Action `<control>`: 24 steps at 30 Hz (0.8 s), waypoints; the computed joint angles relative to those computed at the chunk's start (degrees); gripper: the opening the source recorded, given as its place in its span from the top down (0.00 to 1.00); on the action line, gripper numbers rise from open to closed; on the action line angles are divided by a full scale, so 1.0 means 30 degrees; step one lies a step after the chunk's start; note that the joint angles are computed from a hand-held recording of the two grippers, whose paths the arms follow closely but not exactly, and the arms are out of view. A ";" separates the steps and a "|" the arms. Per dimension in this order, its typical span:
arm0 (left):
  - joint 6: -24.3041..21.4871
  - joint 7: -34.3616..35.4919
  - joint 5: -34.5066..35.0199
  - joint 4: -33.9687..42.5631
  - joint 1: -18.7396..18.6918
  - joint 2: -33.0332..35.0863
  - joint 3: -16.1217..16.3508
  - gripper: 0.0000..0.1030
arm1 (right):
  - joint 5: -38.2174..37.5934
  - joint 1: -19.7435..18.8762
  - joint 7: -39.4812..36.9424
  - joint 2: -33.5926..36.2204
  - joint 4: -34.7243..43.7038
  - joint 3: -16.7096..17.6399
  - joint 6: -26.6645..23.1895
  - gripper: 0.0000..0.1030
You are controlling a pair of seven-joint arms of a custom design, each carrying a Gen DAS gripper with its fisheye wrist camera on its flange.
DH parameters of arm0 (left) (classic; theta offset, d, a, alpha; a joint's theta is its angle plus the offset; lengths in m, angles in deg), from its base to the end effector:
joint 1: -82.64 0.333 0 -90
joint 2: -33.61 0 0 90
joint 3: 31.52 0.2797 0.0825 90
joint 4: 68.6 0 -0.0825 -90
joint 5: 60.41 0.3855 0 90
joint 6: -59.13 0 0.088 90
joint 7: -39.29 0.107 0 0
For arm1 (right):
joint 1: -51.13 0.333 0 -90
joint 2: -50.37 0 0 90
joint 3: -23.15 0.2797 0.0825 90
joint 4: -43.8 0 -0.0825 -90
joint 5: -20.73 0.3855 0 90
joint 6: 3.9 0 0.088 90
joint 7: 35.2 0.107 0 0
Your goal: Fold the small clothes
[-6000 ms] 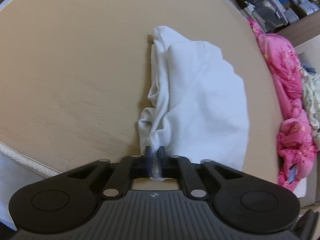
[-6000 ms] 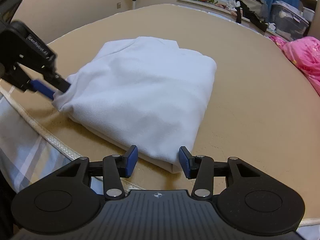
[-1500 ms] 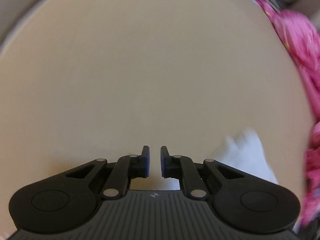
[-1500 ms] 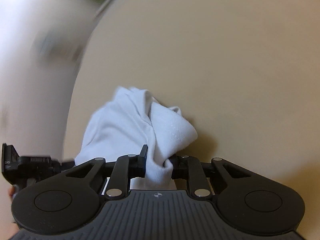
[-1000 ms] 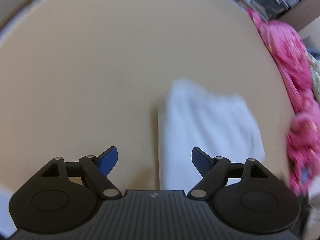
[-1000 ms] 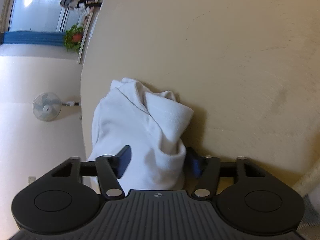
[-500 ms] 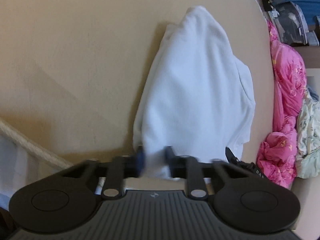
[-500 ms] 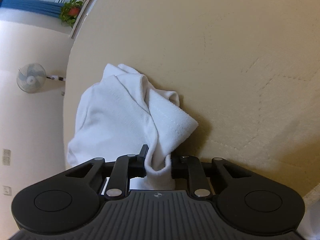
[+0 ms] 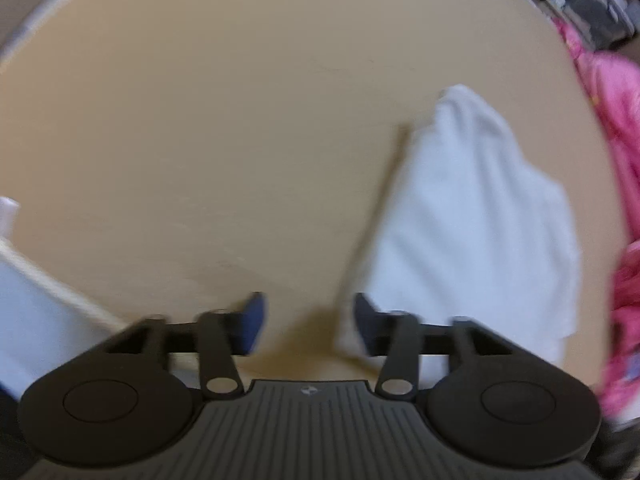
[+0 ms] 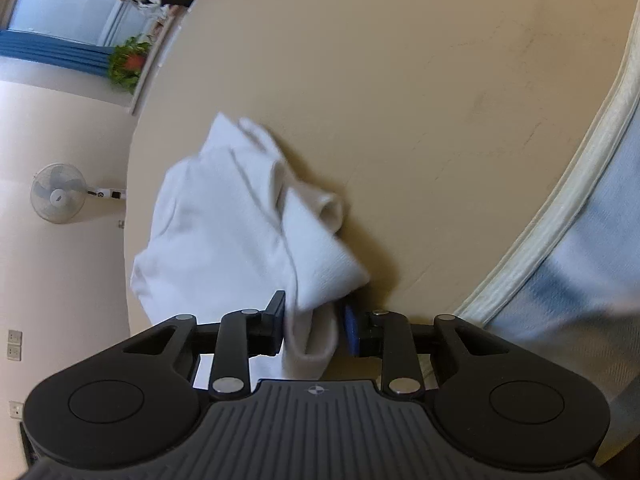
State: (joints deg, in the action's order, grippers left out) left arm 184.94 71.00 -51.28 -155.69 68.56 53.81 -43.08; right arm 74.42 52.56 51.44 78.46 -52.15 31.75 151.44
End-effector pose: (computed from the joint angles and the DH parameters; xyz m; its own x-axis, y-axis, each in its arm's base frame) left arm 0.6257 -0.2750 0.4619 0.4601 -0.8574 0.2306 -0.8270 -0.5083 -0.2402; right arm 0.6887 0.0803 0.3371 -0.3122 -0.6433 -0.6991 -0.7746 0.5984 -0.2046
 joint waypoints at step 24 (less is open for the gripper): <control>-0.6241 -0.4276 1.1222 0.2637 -0.6946 -0.0320 -0.0746 0.12 | -1.7249 0.3683 0.0858 -1.2927 -1.3963 -0.1848 0.7758 0.09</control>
